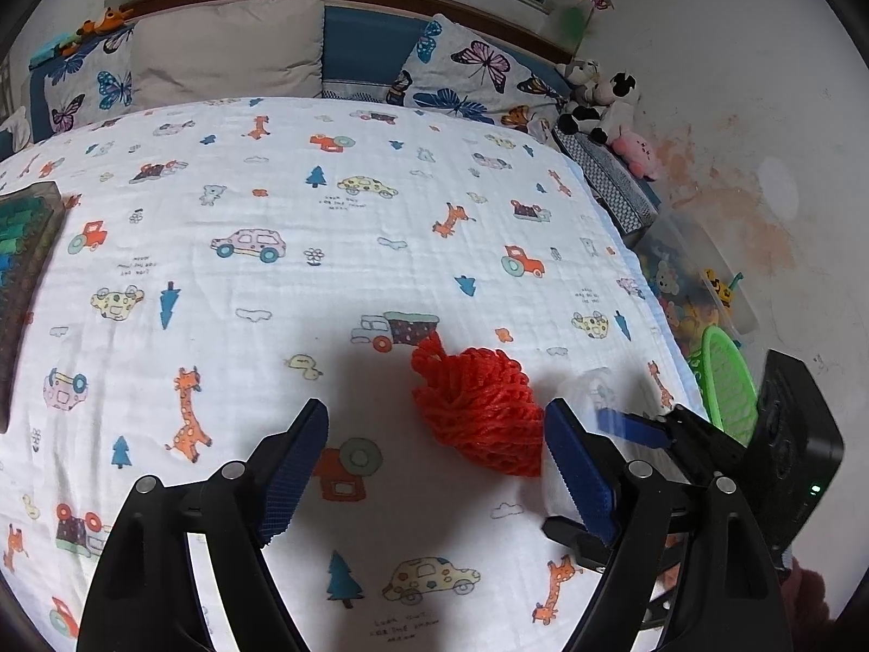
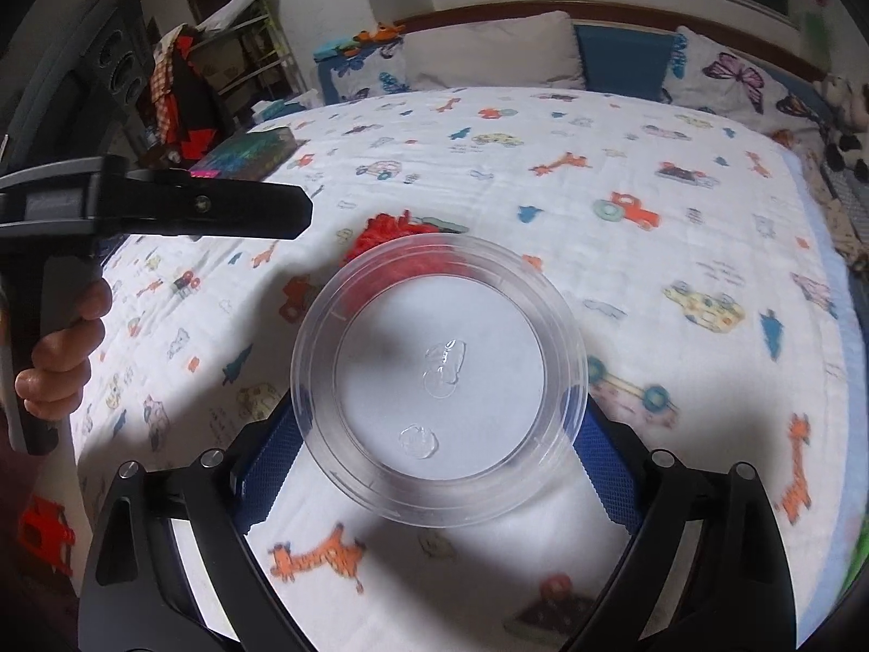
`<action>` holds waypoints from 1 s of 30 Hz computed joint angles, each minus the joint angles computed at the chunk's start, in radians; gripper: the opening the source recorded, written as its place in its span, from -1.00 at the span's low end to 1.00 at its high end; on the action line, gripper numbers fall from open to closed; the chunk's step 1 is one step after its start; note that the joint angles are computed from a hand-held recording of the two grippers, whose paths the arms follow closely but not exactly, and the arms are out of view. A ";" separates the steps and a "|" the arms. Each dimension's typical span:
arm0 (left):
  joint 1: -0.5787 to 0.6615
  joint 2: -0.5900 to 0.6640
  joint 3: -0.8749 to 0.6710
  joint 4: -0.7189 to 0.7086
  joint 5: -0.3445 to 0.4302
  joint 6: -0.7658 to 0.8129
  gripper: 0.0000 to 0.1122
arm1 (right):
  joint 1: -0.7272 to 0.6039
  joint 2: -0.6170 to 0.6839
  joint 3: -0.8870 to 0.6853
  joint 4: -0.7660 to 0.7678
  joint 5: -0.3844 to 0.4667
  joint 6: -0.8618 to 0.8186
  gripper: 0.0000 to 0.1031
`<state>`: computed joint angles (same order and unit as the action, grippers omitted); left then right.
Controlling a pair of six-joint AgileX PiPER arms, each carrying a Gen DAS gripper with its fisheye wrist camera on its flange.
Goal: Collect trash
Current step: 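Grasp the clear plastic lid with right tool while left tool grasps red scrubber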
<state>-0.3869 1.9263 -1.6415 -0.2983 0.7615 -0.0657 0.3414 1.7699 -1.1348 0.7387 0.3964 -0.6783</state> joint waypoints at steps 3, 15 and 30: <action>-0.014 0.022 -0.024 0.016 0.006 -0.032 0.43 | -0.018 -0.045 0.045 -0.011 -0.010 0.027 0.78; -0.076 0.191 -0.232 0.118 0.095 -0.189 0.43 | -0.116 -0.246 0.218 -0.110 -0.049 0.142 0.78; -0.108 0.252 -0.293 0.118 0.104 -0.183 -0.16 | -0.281 -0.391 0.367 -0.126 -0.060 0.143 0.78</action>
